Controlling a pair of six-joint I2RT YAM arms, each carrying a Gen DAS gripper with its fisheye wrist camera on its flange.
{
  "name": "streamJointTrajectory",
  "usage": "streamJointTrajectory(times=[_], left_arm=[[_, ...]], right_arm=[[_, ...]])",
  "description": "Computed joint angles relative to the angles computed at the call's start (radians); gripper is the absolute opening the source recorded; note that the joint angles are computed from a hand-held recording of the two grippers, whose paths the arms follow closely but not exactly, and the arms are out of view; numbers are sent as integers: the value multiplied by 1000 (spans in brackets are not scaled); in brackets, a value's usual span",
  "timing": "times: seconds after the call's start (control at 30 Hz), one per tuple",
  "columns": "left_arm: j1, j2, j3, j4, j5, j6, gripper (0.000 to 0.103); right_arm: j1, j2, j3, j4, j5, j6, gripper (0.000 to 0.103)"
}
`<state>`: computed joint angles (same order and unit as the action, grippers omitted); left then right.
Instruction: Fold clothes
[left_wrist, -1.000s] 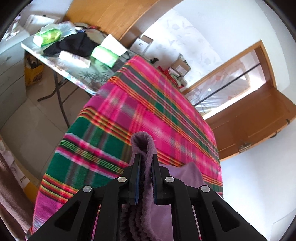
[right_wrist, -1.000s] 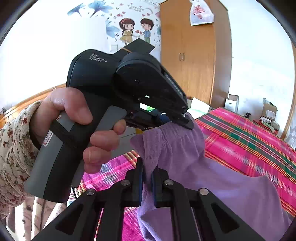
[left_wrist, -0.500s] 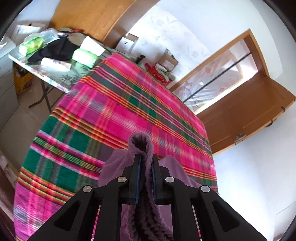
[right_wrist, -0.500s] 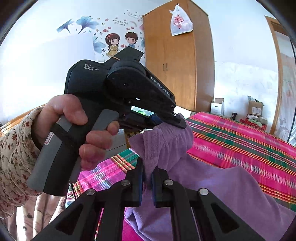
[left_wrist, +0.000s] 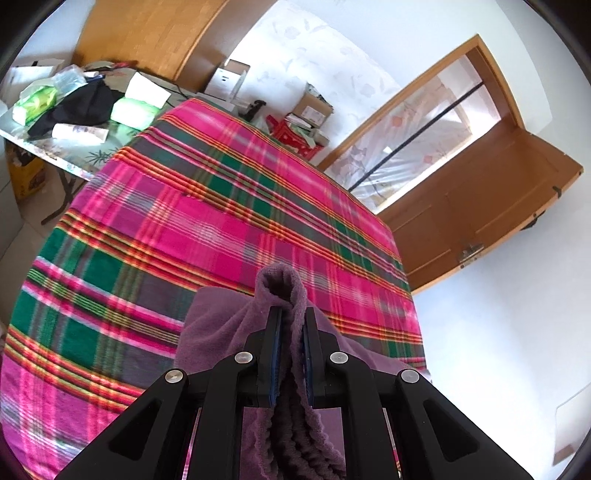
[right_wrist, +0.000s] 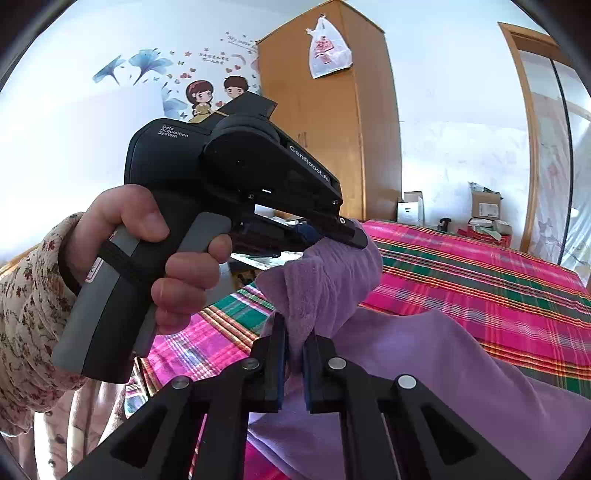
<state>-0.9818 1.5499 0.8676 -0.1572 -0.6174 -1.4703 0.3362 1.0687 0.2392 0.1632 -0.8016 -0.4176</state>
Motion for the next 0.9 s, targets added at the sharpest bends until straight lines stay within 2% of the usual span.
streamJointTrajectory(times=[0.33,0.9], left_arm=[[39,86,57,69,75,60,11],[76,236,187,115,183,116,11]], right_arm=[[-96,79,23,12,-27,-42,7],[-226,252,67,34,-49,-118,7]])
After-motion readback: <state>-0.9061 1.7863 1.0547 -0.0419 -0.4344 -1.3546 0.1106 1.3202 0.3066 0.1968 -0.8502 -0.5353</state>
